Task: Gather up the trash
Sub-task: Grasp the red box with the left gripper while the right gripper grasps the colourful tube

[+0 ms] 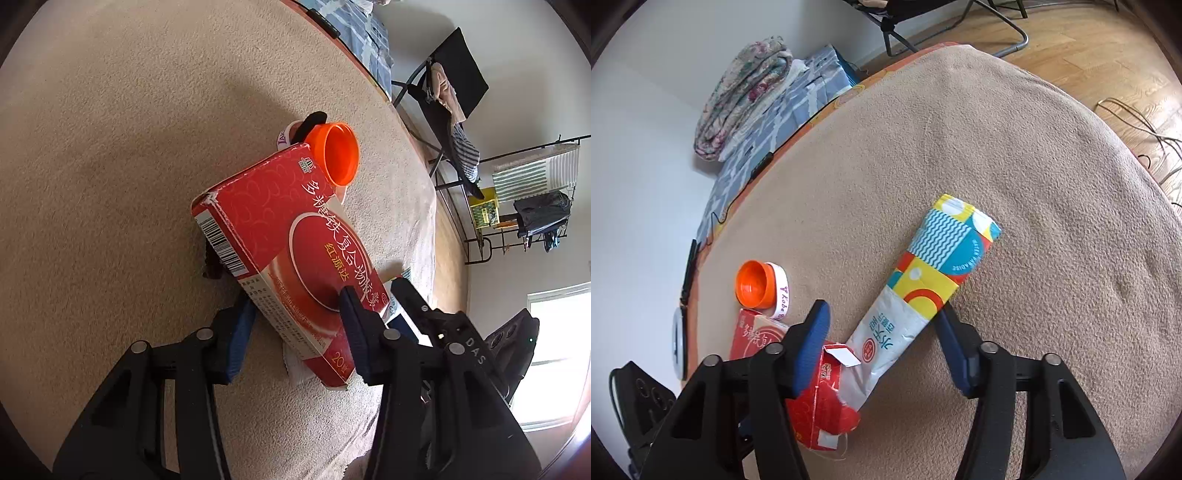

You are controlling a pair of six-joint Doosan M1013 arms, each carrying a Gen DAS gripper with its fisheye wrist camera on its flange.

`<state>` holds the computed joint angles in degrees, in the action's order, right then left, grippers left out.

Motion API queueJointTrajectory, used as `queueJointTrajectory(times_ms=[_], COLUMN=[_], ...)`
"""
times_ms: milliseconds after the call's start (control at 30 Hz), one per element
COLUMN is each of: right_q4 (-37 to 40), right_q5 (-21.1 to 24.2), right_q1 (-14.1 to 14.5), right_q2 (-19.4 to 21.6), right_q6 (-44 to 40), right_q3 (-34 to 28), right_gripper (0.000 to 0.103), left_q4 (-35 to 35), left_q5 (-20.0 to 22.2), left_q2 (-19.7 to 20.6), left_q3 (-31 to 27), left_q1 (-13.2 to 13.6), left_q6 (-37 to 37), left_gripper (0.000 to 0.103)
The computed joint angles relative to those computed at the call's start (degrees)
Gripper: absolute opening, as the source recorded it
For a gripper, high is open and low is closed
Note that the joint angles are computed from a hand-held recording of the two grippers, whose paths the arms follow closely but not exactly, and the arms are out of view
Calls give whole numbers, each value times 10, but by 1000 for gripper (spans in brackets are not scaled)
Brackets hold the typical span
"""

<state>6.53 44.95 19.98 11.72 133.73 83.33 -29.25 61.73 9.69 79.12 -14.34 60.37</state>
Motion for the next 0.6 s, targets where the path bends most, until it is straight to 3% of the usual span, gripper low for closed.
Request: queueJointTrajectory(times_ms=[67,167,267,600], right_q4=[-12,4,2,-43], right_q5=[12,-3,-15,-26], right_q1=[3,-3,-4,9], right_q2=[6,4,-2,-21], right_q6=[0,-11,-15,-46], right_q3=[-7,0,5,3], right_gripper=[22,11,6,4], left_q4=[3,9,22,54], left_q5=[-8,-13,-16,-15], left_q2=[-2,-3,-10,-29], left_q3=[2,2,2,5], left_q1=[2,6,9,40], left_q6=[5,8,9,42], left_gripper=[43,40,38,29])
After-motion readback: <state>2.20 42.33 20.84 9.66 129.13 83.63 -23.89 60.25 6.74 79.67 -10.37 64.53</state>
